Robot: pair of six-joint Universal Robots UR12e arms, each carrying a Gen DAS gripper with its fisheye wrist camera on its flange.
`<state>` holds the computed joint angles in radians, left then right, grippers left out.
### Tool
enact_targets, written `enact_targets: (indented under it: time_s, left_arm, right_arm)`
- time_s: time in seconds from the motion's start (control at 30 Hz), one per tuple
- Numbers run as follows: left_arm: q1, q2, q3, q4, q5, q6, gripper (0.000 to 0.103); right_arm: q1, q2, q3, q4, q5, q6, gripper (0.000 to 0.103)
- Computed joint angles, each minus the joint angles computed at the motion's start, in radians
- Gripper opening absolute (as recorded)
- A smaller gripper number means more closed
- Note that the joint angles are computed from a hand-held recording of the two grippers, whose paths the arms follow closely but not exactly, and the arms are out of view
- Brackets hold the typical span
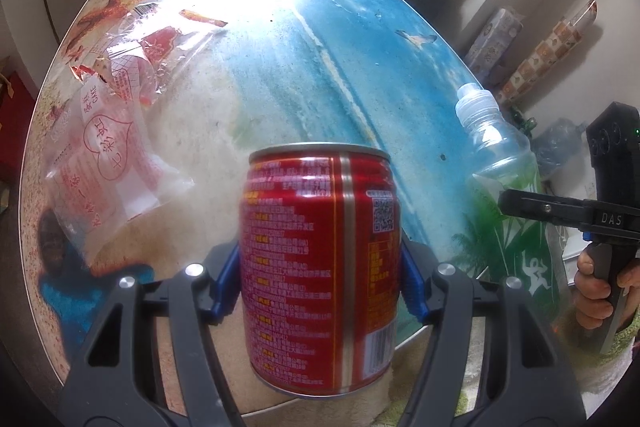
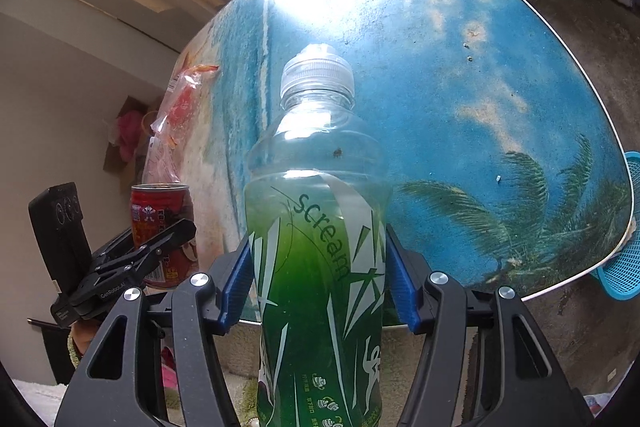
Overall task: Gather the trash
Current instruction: 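Carry the can and bottle with both tools over the blue basket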
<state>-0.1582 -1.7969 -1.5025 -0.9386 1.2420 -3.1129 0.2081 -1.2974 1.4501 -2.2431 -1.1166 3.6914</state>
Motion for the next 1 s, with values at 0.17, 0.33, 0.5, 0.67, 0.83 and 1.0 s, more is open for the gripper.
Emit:
enact_targets:
  time_s: [0.17, 0.33, 0.5, 0.67, 0.83, 1.0]
  left_arm:
    - [-0.009, 0.005, 0.006, 0.042, -0.029, 0.004, 0.062]
    - [-0.031, 0.005, 0.023, 0.078, -0.056, 0.015, 0.062]
    - [-0.069, -0.014, 0.066, 0.094, -0.111, 0.025, 0.061]
    - [-0.131, -0.061, 0.146, 0.057, -0.194, 0.085, 0.062]
    - [-0.210, -0.150, 0.278, -0.072, -0.301, 0.142, 0.062]
    - [-0.310, -0.268, 0.444, -0.256, -0.285, 0.182, 0.062]
  right_arm:
    - [-0.021, -0.053, 0.100, -0.185, 0.017, 0.104, 0.058]
    - [-0.047, -0.114, 0.196, -0.325, -0.017, 0.201, 0.058]
    - [-0.081, -0.206, 0.305, -0.411, -0.138, 0.277, 0.058]
    - [-0.129, -0.327, 0.430, -0.426, -0.287, 0.363, 0.058]
    - [-0.166, -0.453, 0.554, -0.396, -0.419, 0.476, 0.058]
    - [-0.207, -0.564, 0.646, -0.314, -0.486, 0.582, 0.058]
